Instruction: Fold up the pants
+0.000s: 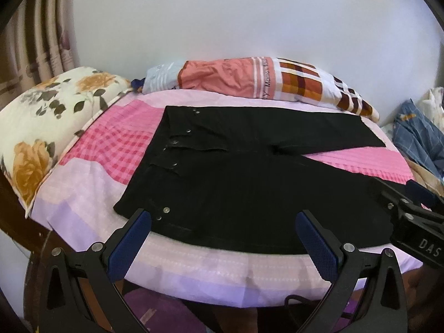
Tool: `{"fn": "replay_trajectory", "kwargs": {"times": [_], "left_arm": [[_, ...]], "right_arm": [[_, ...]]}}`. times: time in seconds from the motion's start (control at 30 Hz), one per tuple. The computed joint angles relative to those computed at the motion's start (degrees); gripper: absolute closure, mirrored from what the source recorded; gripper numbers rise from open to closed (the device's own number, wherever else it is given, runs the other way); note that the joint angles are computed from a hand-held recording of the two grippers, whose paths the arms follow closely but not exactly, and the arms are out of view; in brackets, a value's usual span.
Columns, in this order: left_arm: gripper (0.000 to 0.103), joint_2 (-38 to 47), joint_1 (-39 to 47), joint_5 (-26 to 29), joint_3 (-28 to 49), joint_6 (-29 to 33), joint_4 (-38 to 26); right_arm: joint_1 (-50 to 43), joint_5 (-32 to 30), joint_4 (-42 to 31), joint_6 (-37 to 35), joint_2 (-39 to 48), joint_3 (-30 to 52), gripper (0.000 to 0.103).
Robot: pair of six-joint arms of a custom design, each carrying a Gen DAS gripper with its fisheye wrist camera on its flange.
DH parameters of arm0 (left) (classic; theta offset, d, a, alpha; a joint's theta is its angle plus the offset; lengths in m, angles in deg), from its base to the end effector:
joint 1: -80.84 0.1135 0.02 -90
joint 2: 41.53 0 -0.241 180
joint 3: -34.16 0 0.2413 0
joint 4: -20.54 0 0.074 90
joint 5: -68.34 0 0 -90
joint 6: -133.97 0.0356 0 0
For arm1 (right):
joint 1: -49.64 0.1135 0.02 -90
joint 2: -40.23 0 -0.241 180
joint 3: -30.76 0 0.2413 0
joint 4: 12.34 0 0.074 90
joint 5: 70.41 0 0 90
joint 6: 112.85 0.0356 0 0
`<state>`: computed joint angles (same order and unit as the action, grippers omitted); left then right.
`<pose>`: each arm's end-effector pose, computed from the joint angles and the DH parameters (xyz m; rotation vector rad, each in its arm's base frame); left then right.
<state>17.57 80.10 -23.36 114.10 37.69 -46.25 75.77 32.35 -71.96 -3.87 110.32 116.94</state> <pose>0.1979 -0.0015 0.3274 -0.1289 2.3689 -0.0236 0.2267 0.1024 0.3321 -0.0333 2.3113 0.1418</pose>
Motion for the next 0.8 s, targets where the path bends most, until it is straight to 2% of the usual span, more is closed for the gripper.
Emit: {"fn": "replay_trajectory", "kwargs": {"times": [0.23, 0.4, 0.8], "left_arm": [[0.000, -2.8, 2.1, 1.9, -1.9, -0.8, 1.3], [0.000, 1.0, -2.1, -2.7, -0.7, -0.1, -0.6], [0.000, 9.8, 2.0, -0.8, 1.6, 3.0, 3.1]], "right_arm": [[-0.7, -1.1, -0.1, 0.1, 1.1, 0.7, 0.001], [-0.5, -1.4, 0.0, -0.3, 2.3, 1.2, 0.001], [-2.7, -2.7, 0.5, -1.8, 6.4, 3.9, 0.001]]}}
